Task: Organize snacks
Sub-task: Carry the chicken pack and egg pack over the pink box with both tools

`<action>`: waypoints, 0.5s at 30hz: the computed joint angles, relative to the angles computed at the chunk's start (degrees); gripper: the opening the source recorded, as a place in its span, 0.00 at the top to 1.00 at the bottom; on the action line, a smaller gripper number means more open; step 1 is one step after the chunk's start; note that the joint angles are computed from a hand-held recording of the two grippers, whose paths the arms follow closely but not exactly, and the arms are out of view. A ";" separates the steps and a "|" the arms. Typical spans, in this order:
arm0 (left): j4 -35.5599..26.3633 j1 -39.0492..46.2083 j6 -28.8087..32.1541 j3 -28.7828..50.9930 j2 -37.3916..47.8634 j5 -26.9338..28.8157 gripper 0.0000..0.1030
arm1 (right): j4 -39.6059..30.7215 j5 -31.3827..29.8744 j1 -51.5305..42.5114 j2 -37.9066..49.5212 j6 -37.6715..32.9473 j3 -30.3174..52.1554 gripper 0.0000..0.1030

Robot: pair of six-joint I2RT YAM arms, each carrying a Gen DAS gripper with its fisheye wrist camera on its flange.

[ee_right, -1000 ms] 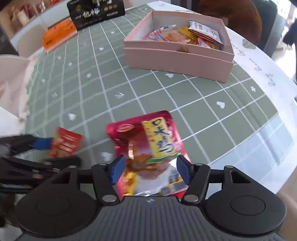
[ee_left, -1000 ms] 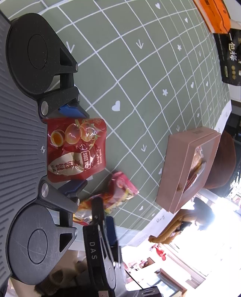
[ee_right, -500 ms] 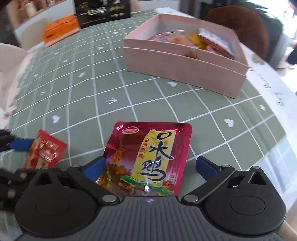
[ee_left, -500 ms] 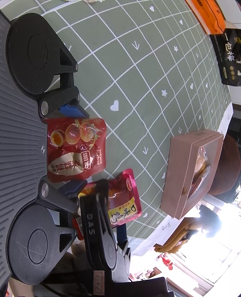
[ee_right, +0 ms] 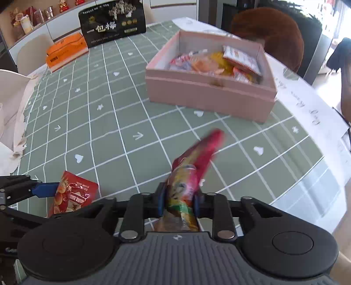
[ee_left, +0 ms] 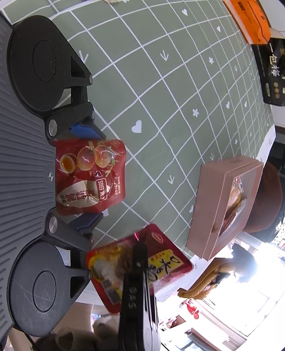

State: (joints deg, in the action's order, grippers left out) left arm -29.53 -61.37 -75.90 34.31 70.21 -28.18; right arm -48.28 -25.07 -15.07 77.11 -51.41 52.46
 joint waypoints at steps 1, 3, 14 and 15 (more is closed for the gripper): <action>-0.03 -0.06 -0.15 0.02 0.07 -0.11 0.27 | -0.82 -0.18 -0.31 -0.04 -0.29 0.63 0.80; -0.11 -0.15 -0.45 0.20 0.39 -0.33 0.27 | -2.03 -0.23 -1.16 -0.12 -1.00 1.78 0.80; 1.47 3.47 6.38 6.72 5.13 -1.86 0.29 | -5.46 -0.90 -7.69 4.07 -2.41 9.32 0.80; 2.30 4.73 8.15 7.58 4.78 -2.69 0.29 | -5.63 -0.74 -7.86 4.47 -2.23 9.92 0.80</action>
State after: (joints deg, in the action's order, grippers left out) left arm -27.22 -56.64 -67.75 41.88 74.99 -30.87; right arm -53.90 -25.81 -22.93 81.58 -53.63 62.37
